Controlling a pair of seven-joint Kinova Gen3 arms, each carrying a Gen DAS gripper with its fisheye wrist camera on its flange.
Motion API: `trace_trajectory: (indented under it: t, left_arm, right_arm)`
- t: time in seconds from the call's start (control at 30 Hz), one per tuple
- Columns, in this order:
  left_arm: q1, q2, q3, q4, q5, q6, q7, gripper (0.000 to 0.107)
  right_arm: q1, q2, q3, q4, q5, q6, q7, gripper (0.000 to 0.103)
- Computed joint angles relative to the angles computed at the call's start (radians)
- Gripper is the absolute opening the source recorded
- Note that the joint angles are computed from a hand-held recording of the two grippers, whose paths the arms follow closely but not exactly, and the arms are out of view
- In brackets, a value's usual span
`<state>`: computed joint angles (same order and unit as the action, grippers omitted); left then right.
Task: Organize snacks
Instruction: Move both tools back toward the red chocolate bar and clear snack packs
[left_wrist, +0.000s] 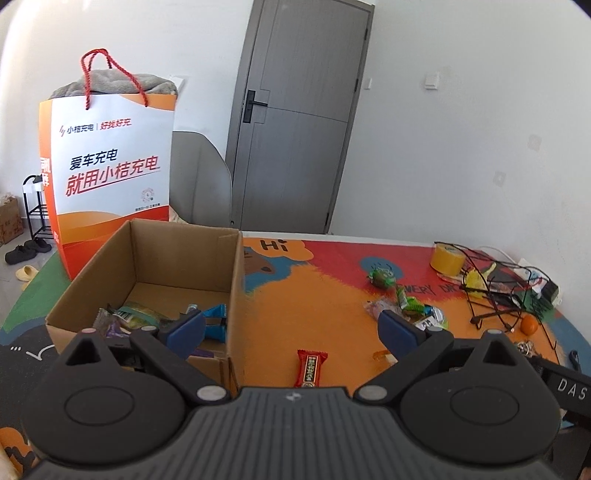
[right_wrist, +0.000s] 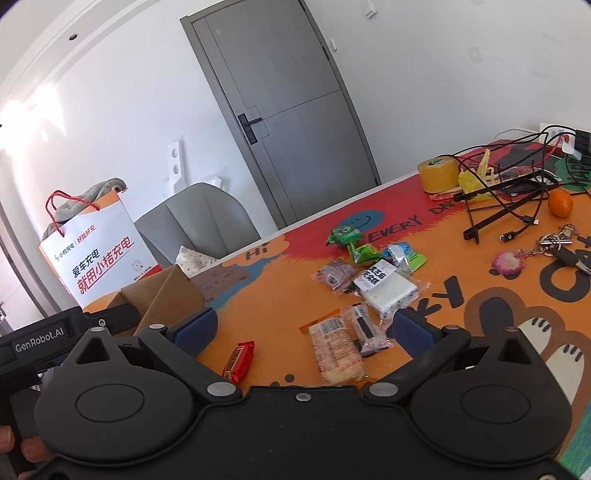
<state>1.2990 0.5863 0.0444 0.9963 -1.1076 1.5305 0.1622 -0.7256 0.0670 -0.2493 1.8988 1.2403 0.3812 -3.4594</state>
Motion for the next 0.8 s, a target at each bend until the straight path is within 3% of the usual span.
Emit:
trace_trajectory:
  t: [0.17,0.37,0.5,0.63,0.8]
  left_arm:
    - [0.000,0.008,-0.030,-0.003,0.047,-0.051,-0.018,0.096]
    - [-0.011,0.019,-0.053,0.002,0.085,-0.115,-0.043,0.082]
    - [-0.034,0.025,-0.057,0.012,0.124,-0.159,-0.048,0.068]
    - [-0.057,0.035,-0.059,0.014,0.157,-0.199,-0.078,0.061]
    - [-0.080,0.048,-0.072,0.014,0.191,-0.233,-0.091,0.054]
  right_arm:
    - [0.014,0.005,0.011,0.016,-0.025,-0.025,0.015,0.101]
    - [0.023,0.021,0.036,0.037,-0.022,-0.077,-0.002,0.091]
    - [0.023,0.043,0.052,0.033,-0.052,-0.105,0.032,0.072]
    - [0.007,0.070,0.089,0.024,-0.055,-0.111,0.029,0.054]
    - [0.001,0.103,0.130,0.002,-0.114,-0.135,0.089,0.047]
